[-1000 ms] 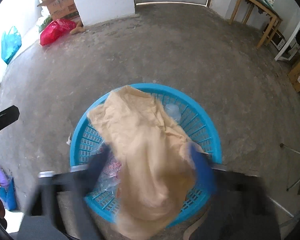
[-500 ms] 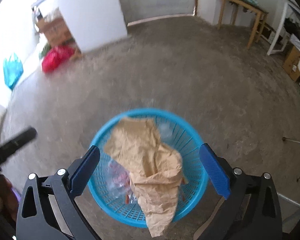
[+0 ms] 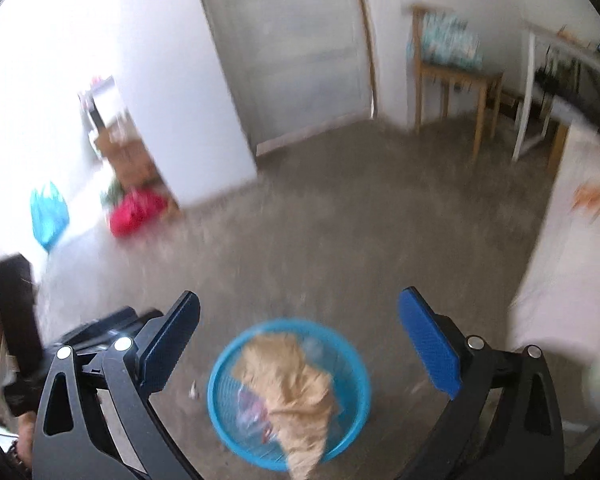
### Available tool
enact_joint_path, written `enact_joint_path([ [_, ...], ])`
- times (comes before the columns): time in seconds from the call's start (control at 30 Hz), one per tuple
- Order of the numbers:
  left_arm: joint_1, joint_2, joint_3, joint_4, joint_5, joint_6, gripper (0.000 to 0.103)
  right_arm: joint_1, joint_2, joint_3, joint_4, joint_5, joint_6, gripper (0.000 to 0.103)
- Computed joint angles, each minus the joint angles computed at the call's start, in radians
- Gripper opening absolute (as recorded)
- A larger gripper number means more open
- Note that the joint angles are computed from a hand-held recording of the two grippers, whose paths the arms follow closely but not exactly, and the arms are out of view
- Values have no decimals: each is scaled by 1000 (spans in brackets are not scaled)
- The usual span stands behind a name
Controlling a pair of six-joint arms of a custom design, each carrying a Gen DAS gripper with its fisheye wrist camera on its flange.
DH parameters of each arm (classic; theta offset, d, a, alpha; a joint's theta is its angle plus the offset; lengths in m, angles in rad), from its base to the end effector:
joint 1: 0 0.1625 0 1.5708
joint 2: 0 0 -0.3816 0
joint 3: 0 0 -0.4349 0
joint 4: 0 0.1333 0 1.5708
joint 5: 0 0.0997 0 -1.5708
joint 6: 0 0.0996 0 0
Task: Collect trash
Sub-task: 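Turn both tools back toward the table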
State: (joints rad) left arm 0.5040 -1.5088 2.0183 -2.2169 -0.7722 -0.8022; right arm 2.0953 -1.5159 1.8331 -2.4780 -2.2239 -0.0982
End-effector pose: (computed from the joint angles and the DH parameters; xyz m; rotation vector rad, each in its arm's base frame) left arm -0.3491 -0.4262 0.2760 0.2683 2.5847 -0.9872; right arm 0.3439 -0.4491 0.3976 0.5164 -2.4370 0.9135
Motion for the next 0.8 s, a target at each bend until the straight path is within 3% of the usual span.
enact_joint_path([
  [0.17,-29,176,-155,-135,-36,186,76,20,-95,-96,-45,-120,-144,97],
  [0.37,-65,448,-388,-236,-164,399,76,-32,-238,-125,-60,-259,-262,97],
  [0.57,-92,670,-603,-239,-298,513,76,-116,-379,-105,-81,-302,-309,97],
  [0.73,-120,838,-797,-202,-390,610,78,-202,-458,-124,-66,-264,-351,97],
  [0.8,-132,924,-910,-176,-427,662,79,-224,-464,-129,-169,-291,-456,97],
])
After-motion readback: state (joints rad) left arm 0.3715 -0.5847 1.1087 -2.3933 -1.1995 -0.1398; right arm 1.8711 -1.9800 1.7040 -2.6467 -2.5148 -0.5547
